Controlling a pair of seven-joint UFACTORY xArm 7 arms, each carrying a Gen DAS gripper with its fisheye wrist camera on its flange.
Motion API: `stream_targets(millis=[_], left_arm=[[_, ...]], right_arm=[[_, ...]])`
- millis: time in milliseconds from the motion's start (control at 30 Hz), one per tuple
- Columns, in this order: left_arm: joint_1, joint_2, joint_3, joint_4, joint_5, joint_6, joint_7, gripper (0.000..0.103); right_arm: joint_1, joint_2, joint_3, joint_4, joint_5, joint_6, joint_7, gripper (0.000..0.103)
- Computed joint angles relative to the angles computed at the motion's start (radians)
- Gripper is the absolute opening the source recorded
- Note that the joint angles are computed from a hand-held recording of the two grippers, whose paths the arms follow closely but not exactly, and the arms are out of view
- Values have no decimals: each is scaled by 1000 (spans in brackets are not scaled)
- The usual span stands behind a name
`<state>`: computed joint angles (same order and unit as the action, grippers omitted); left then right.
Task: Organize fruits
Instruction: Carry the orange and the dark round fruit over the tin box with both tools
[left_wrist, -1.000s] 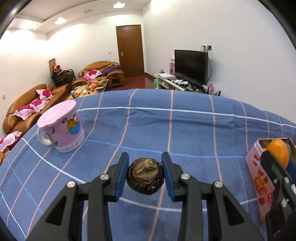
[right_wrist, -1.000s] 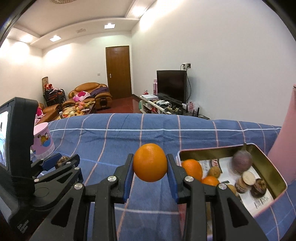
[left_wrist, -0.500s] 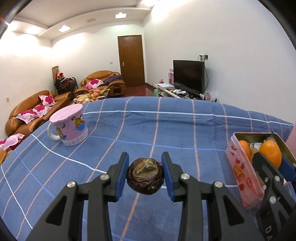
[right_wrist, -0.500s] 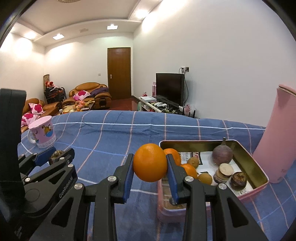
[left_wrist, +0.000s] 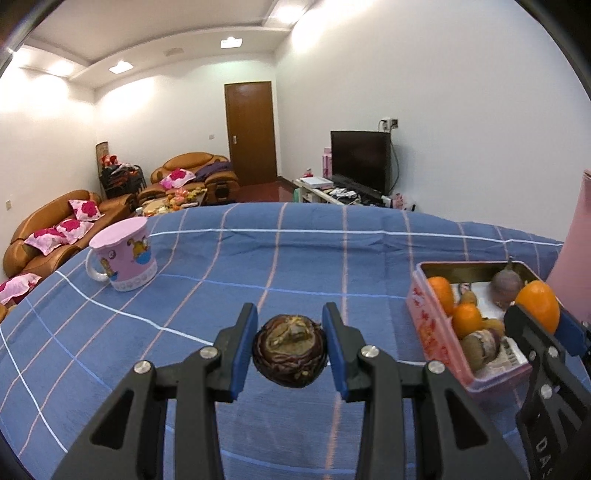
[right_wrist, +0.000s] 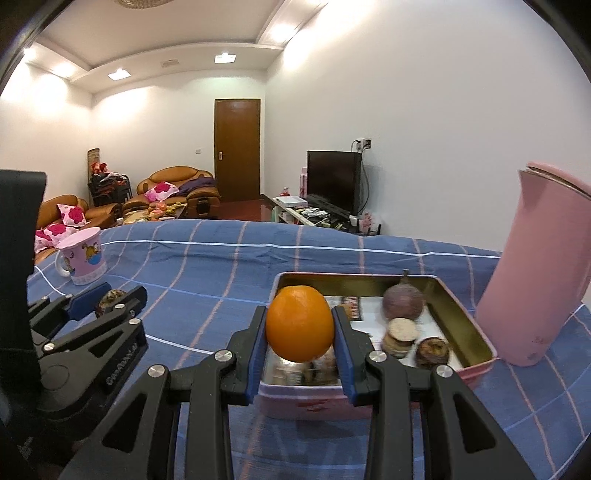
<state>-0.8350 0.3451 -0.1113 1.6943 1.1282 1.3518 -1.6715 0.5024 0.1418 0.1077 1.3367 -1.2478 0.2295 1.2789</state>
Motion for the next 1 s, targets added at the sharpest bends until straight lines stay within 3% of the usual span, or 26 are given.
stream_targets(millis=[233, 467, 1000], left_arm=[[-40, 75, 16, 99, 44, -28, 28, 38], [-91, 176, 73, 241, 43, -57, 83, 38], [-152, 463, 232, 669, -122, -144, 271, 38]], right_arm=[[-44, -33, -8, -33, -53, -9, 40, 36], [-97, -56, -10, -52, -84, -15, 68, 36], [-170, -38, -30, -20, -65, -9, 86, 36]])
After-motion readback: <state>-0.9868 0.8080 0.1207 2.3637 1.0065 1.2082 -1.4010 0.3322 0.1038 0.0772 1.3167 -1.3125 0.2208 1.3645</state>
